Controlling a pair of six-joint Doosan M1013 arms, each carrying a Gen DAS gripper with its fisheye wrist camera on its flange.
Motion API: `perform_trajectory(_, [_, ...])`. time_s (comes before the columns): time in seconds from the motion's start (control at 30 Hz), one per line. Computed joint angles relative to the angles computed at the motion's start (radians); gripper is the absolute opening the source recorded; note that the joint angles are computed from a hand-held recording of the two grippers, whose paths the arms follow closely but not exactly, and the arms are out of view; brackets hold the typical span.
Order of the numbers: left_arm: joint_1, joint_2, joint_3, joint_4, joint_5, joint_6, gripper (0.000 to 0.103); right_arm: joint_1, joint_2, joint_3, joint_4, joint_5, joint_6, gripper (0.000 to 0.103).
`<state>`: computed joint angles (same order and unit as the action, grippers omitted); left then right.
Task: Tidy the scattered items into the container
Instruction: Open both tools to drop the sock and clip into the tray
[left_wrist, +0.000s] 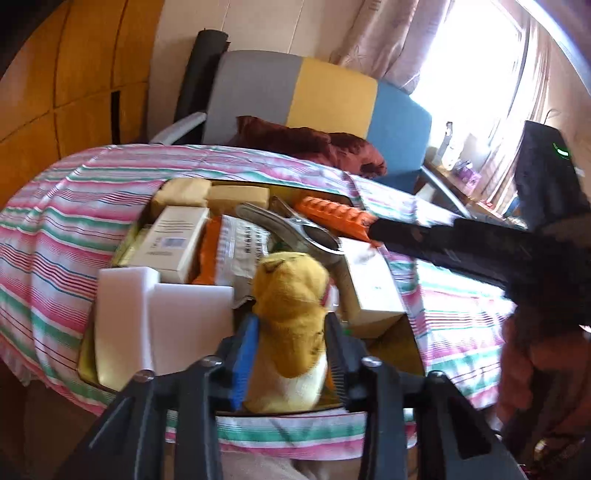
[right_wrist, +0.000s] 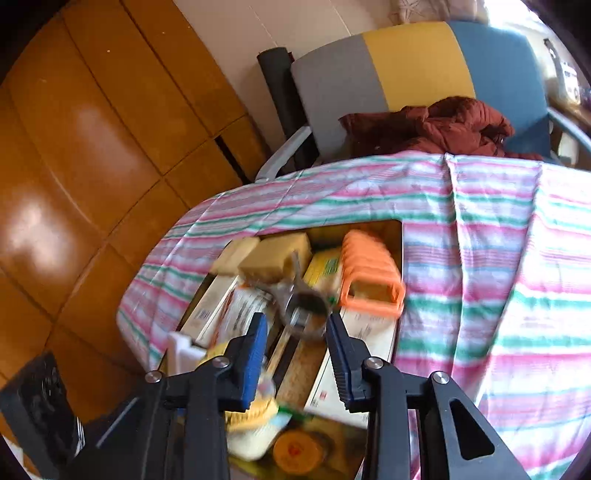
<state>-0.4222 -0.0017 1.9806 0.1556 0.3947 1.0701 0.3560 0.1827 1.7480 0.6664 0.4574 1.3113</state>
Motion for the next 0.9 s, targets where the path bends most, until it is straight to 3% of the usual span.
perform_trajectory(0.1, [0.007,0.035,-0.024,-0.018,0.018,0.050,0.023,0.004,-0.005,0.013,0.043,0.046,-0.071,0.023])
perform_trajectory(0.27, [-0.004,0.091,-0.067,0.059,0.059,0.024,0.024,0.033,-0.015,0.030,-0.118,0.004,0.039,0.023])
perform_trajectory(0.33, [-0.002,0.080,-0.060,-0.002,0.045,0.087,0.024,0.028,-0.016,0.035,-0.112,0.005,0.046,0.023])
perform_trajectory(0.4, [0.014,0.046,-0.028,-0.142,-0.016,0.200,0.026,0.021,-0.026,0.048,-0.079,-0.003,0.025,0.023])
perform_trajectory(0.43, [0.016,0.026,-0.008,-0.146,-0.043,0.192,0.028,0.017,-0.030,0.053,-0.052,-0.005,0.005,0.025])
perform_trajectory(0.5, [0.006,-0.004,0.019,0.001,-0.061,0.025,0.034,0.013,-0.030,0.053,-0.003,0.004,-0.043,0.025])
perform_trajectory(0.6, [-0.002,-0.032,0.040,0.206,-0.045,-0.229,0.034,0.020,-0.016,0.038,0.026,0.027,-0.094,0.025])
perform_trajectory(0.67, [0.005,-0.040,0.042,0.222,-0.026,-0.289,0.034,0.031,0.005,0.016,0.025,0.061,-0.126,0.021])
perform_trajectory(0.73, [0.007,-0.047,0.047,0.252,-0.015,-0.353,0.034,0.051,0.039,-0.021,-0.084,0.103,-0.041,0.020])
perform_trajectory(0.77, [0.004,-0.048,0.048,0.295,-0.004,-0.407,0.034,0.053,0.053,-0.032,-0.072,0.115,-0.047,0.020])
perform_trajectory(0.83, [-0.009,-0.050,0.042,0.395,0.041,-0.517,0.034,0.056,0.082,-0.056,-0.025,0.155,-0.098,0.020])
perform_trajectory(0.9, [-0.035,-0.042,0.026,0.510,0.139,-0.618,0.034,0.063,0.088,-0.060,0.001,0.161,-0.146,0.020])
